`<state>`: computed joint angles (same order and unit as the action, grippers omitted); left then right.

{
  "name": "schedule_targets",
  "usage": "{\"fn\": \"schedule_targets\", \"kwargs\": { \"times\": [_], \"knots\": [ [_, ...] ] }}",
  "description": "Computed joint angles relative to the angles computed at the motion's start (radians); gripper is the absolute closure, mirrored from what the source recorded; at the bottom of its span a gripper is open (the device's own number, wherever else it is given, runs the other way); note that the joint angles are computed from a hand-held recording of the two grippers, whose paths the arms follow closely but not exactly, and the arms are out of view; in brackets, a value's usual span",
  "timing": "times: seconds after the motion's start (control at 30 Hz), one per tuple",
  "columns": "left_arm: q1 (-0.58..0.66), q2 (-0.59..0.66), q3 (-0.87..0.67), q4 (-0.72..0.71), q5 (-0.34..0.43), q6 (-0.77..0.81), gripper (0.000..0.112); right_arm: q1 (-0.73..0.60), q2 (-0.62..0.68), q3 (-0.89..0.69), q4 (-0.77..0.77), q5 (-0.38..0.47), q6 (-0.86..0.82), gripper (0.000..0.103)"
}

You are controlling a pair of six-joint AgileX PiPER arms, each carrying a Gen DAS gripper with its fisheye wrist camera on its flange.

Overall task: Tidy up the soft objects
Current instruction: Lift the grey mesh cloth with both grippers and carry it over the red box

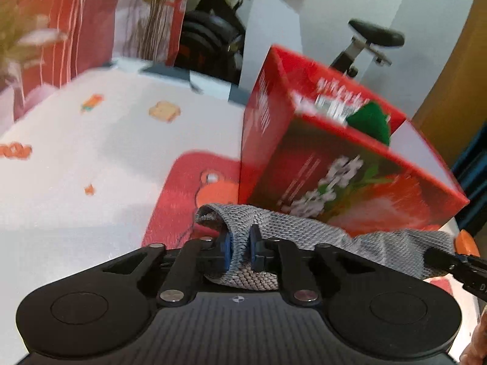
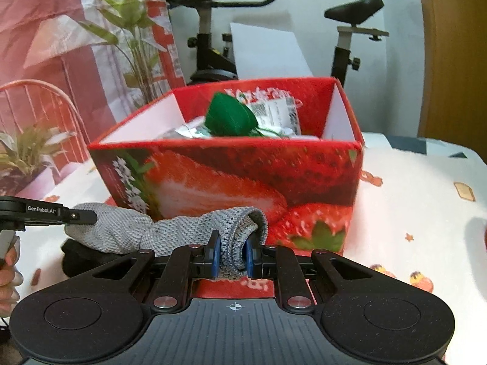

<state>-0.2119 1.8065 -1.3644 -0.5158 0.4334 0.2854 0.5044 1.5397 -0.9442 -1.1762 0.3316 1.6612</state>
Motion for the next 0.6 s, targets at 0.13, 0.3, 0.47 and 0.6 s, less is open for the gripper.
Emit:
{"fn": "schedule_targets", "kwargs": {
  "times": [0.13,0.3,0.47,0.6],
  "knots": [
    [0.003,-0.077,0.037,-0.020,-0.044,0.046,0.102,0.009,-0.027,-0.018,-0.049,-0.001,0.022,0.088],
    [0.028,-0.152,0.037,-0.145,-0.060,0.161,0.102,0.020,-0.058,-0.063,-0.100,0.005,0.028,0.088],
    [0.011,-0.159,-0.043,-0.218,-0.058,0.227,0.102,-0.006,-0.074,-0.151,-0.031,-0.006,-0.133,0.088],
    [-0.032,-0.096,-0.177,-0.150,-0.026,0.173,0.102,-0.056,-0.037,-0.279,0.187,0.012,-0.438,0.088]
  ]
}}
